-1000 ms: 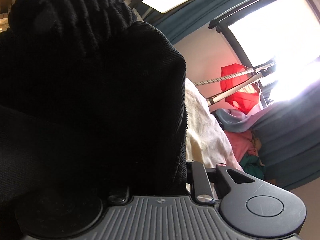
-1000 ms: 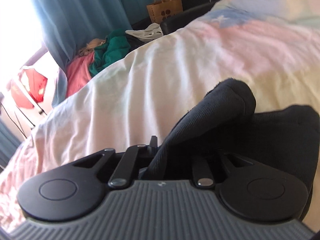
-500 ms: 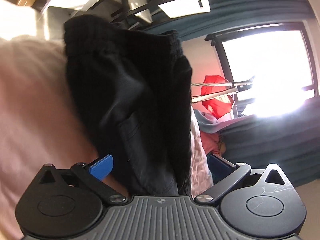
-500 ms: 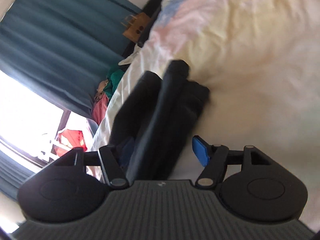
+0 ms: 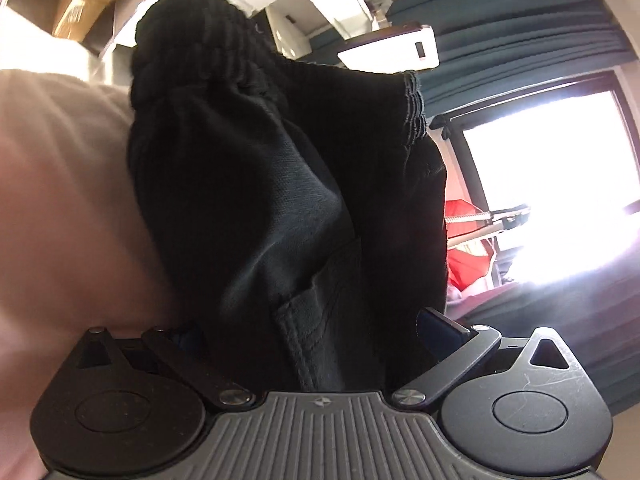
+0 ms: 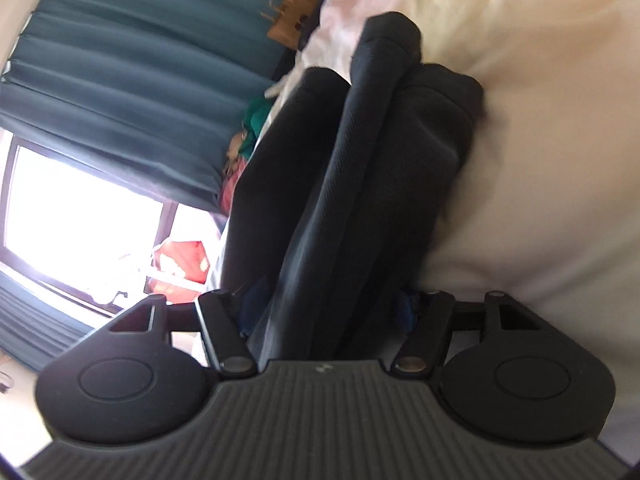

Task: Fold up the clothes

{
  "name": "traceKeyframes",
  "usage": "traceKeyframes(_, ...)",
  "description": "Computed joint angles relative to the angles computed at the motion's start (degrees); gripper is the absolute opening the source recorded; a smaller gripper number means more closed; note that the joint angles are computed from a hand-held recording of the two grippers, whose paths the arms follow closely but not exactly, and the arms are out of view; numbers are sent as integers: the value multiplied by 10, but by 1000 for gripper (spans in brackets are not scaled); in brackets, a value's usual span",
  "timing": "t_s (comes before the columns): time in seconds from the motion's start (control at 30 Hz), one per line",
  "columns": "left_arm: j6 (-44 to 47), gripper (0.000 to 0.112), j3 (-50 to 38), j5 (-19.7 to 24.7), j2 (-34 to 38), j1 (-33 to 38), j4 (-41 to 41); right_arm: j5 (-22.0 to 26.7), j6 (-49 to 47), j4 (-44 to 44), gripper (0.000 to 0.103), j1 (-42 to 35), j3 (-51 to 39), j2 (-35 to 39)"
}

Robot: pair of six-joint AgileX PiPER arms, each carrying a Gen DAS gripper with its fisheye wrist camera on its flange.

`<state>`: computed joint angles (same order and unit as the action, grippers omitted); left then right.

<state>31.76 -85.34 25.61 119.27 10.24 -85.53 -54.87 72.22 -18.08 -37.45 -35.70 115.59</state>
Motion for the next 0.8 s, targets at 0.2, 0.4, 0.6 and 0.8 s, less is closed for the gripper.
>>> traceKeyframes(0.2,-73,29,-46,-43,22,-11,7,159,-58,109,20,45,-73,-34)
traceKeyframes(0.4,-123,18,-39,62,-51,56,104,226,-61,79,14,36,-33,-141)
traceKeyframes(0.6,-232,18,-20,173,-164,121,231,255,169,-162,14,-52,67,-270)
traceKeyframes(0.8,-180,18,75,382,-297,307,251,139,363,-477,14,-237,210,-401)
